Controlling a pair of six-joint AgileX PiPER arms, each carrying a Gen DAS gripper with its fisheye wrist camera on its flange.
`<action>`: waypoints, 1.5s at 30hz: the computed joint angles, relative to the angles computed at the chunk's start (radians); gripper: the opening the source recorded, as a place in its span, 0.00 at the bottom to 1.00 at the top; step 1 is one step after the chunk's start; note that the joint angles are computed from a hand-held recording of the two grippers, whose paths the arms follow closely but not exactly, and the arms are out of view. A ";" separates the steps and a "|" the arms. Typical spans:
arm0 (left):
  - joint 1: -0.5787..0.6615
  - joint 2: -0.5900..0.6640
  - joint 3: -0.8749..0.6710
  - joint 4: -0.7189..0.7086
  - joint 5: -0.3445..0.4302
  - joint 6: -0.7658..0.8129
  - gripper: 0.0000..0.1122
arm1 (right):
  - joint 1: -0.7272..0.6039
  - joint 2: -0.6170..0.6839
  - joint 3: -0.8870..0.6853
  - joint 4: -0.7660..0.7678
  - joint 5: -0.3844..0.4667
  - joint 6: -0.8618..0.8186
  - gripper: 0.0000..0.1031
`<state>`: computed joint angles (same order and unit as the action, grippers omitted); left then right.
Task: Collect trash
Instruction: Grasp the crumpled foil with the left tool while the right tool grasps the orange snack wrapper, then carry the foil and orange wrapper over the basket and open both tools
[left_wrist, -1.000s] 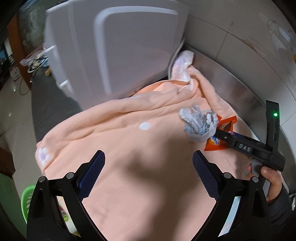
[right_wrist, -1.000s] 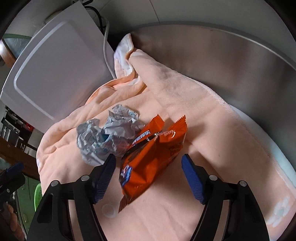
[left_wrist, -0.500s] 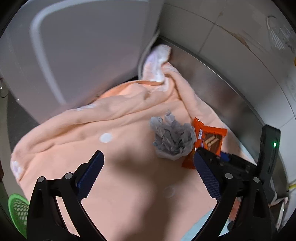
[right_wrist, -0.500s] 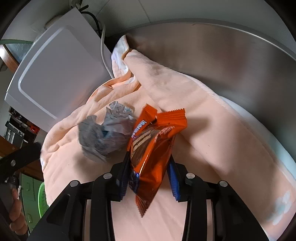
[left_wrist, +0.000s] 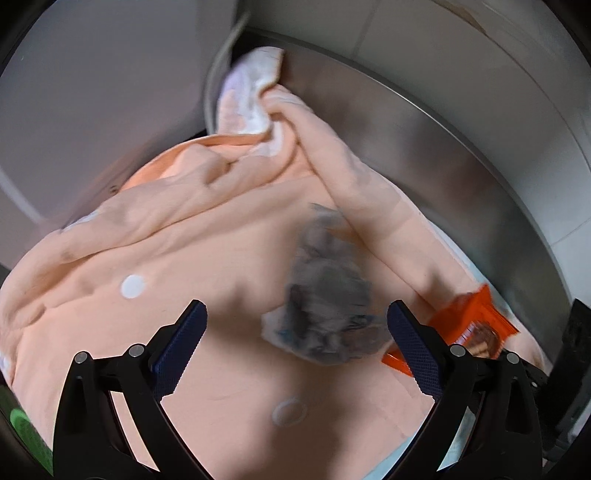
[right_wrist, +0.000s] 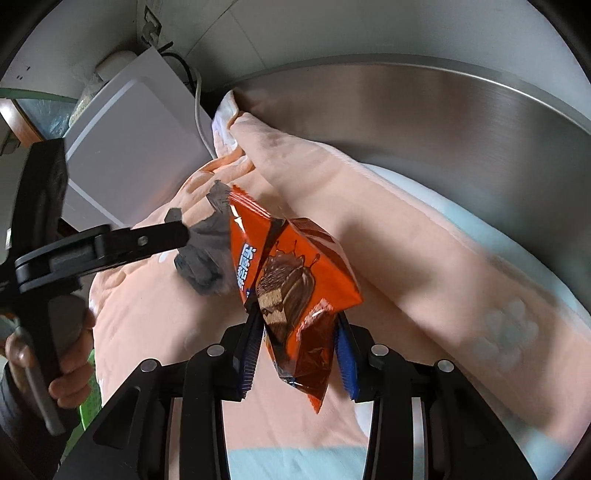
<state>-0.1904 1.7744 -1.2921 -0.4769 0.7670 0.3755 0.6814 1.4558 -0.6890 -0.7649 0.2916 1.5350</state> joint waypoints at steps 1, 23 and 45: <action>-0.012 0.003 -0.001 0.009 -0.007 0.000 0.86 | 0.004 -0.020 0.017 -0.007 0.006 0.016 0.35; -0.055 -0.035 0.094 0.009 -0.100 0.091 0.34 | 0.074 -0.063 0.030 -0.065 0.062 0.128 0.35; 0.835 -0.520 0.413 -0.287 0.283 0.658 0.31 | 0.352 0.023 -0.103 -0.107 0.202 0.175 0.29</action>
<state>0.6450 1.2545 -0.8794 -0.7637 1.0501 1.0339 1.0336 1.4788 -0.7915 -0.8719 0.4940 1.7100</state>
